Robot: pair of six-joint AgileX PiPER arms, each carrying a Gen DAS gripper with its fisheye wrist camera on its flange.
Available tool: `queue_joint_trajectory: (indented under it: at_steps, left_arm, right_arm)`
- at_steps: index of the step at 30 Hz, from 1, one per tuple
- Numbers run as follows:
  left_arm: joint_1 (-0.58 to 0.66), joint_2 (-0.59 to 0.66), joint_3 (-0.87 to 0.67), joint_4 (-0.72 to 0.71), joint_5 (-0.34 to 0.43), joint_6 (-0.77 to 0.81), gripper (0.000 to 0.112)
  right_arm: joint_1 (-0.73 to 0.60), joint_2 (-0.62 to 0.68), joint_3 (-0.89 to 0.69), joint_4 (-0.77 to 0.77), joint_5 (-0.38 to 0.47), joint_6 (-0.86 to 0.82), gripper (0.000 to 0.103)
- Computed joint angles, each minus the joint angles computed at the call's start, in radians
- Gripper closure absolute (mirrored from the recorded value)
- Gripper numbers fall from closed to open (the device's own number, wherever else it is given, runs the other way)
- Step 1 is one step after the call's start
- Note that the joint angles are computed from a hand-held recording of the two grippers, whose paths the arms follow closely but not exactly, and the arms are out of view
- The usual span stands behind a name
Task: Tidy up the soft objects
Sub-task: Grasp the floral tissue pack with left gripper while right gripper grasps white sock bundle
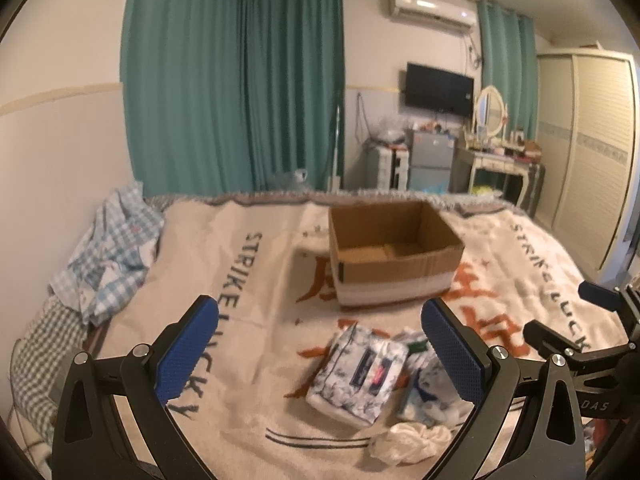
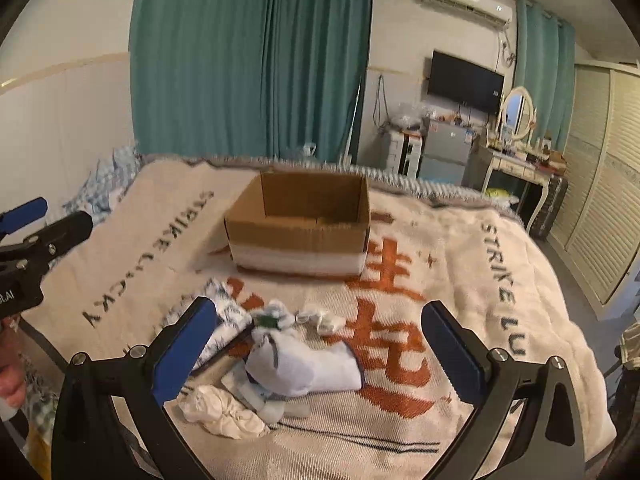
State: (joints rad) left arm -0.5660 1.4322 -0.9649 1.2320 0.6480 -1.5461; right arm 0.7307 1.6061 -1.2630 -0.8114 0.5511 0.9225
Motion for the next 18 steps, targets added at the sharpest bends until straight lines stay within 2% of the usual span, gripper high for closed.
queue_joint_trajectory:
  at_steps: [9, 13, 16, 18]
  left_arm:
    - [0.104, 0.174, -0.014, -0.121, -0.128, 0.081, 0.009]
    - [0.133, 0.236, -0.043, -0.207, -0.161, 0.173, 0.009]
    - [0.145, 0.29, -0.063, -0.265, -0.183, 0.244, 0.009]
    - [0.15, 0.325, -0.078, -0.316, -0.191, 0.305, 0.009]
  right_arm:
    - [-0.051, 0.215, -0.082, 0.269, -0.008, -0.265, 0.001]
    - [-0.079, 0.326, -0.154, 0.399, -0.015, -0.382, 0.005]
    - [-0.097, 0.407, -0.222, 0.473, 0.011, -0.448, 0.008]
    - [-0.123, 0.43, -0.24, 0.593, 0.004, -0.546, 0.013]
